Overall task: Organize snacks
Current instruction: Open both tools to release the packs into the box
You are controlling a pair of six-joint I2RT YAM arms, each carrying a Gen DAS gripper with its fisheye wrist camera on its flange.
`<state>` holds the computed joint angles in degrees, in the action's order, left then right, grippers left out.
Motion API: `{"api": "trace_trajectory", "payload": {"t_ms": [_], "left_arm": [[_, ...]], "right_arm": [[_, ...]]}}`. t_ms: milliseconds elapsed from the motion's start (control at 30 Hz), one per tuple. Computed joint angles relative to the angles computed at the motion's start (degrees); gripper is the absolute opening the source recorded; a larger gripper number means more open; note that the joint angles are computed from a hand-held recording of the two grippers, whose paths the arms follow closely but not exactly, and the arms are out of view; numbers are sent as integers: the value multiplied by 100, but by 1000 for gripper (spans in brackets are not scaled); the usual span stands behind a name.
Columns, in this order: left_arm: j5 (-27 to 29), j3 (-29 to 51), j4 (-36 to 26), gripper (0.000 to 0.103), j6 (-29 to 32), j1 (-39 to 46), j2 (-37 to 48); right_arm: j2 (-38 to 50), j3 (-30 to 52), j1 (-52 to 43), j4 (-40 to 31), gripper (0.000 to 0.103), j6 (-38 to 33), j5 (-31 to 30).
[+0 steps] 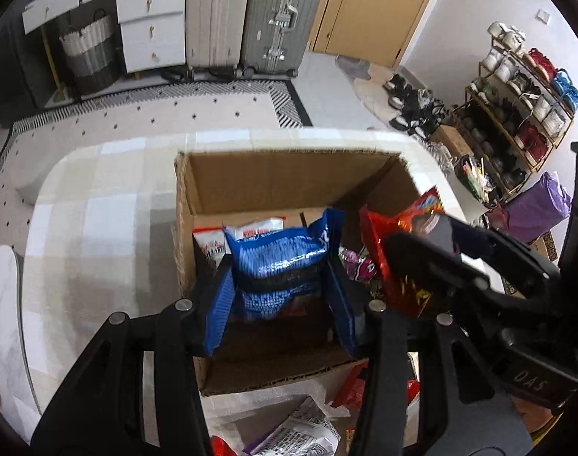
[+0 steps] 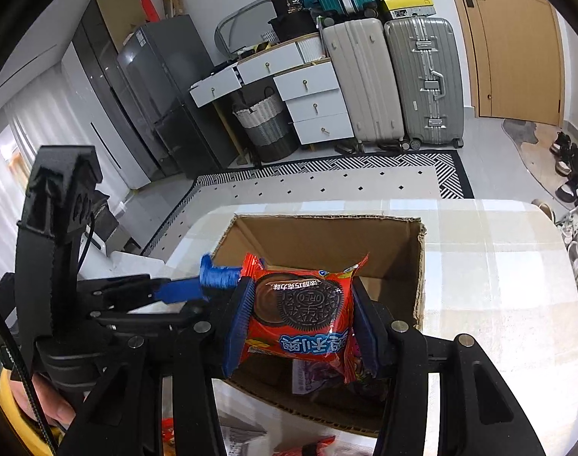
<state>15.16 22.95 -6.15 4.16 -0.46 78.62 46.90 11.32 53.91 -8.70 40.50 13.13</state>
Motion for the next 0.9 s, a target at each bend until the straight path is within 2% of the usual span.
{"api": "trace_trajectory", "payload": {"t_ms": [133, 167, 233, 300, 467, 533, 667, 900], "left_arm": [[-51, -148, 518, 44, -77, -109, 351], [-28, -165, 644, 46, -129, -112, 396], [-5, -225, 705, 56, -124, -46, 386], [-111, -340, 761, 58, -185, -77, 264], [-317, -537, 539, 60, -264, -184, -213], [-423, -677, 245, 61, -246, -119, -713], [-1385, -977, 95, 75, -276, -477, -1569], [-1398, -1053, -425, 78, -150, -421, -2353]], "right_arm": [[82, 35, -201, -21, 49, -298, -128], [-18, 13, -281, -79, 49, -337, -192], [-51, -9, -361, -100, 50, -355, -229], [-58, -45, -438, -93, 50, -381, -301], [-53, -90, -390, -84, 50, -326, -248], [-4, -77, -318, -99, 50, -291, -178], [312, -22, -328, 52, 50, -249, -194], [899, 228, -305, 205, 51, -197, -113]]}}
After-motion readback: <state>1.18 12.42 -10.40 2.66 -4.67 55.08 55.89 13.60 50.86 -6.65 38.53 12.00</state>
